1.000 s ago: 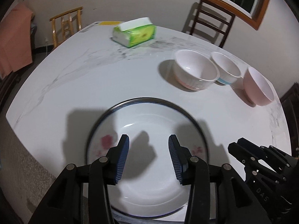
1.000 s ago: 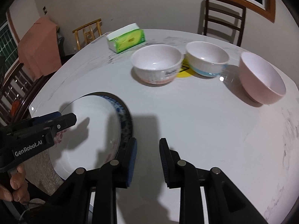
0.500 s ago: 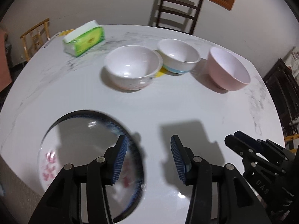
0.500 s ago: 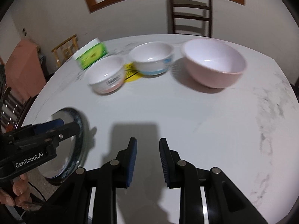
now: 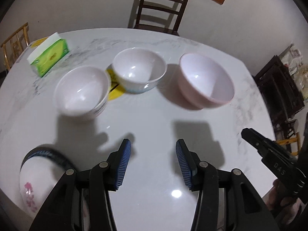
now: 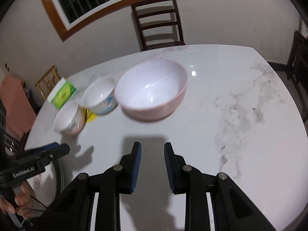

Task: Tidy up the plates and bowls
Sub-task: 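Move the left gripper to the rim of the large pink bowl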

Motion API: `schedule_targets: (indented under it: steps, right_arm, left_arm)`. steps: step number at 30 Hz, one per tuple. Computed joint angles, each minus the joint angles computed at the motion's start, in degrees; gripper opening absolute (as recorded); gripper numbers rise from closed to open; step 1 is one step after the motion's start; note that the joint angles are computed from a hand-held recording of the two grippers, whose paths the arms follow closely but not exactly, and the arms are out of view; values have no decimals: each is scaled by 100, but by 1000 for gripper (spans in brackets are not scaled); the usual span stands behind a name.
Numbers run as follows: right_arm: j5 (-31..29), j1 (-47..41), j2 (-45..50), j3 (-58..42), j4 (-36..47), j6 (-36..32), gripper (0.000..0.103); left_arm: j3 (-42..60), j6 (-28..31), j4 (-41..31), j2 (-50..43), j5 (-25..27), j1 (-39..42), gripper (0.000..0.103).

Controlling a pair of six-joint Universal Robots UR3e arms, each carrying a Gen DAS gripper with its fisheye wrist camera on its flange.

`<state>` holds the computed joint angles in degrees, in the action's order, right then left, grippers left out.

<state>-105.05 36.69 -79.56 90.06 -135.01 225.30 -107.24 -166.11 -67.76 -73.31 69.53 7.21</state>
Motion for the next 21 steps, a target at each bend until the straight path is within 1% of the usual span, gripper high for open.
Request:
schedule_targets:
  steps: [2, 5, 7, 12, 16, 19, 21]
  right_arm:
    - [33, -202, -70, 1, -6, -100, 25]
    - [183, -501, -87, -2, -143, -280, 25]
    - [257, -665, -19, -87, -142, -354, 25]
    - [607, -1083, 222, -334, -50, -558, 25]
    - [798, -1332, 495, -618, 137, -620, 25]
    - [954, -1512, 717, -843, 284, -652, 25]
    - [990, -1584, 866, -944, 310, -653, 25]
  left_arm:
    - [288, -209, 112, -306, -70, -165, 47]
    - [669, -597, 410, -790, -34, -469, 47]
    - [964, -825, 479, -1139, -51, -640, 47]
    - [1847, -1310, 268, -2057, -62, -930, 47]
    - [2575, -1551, -66, -2724, -149, -1001, 46]
    - [3046, -1633, -374, -3138, -331, -1012, 46]
    - [3173, -1761, -346, -3307, -307, -1054, 46]
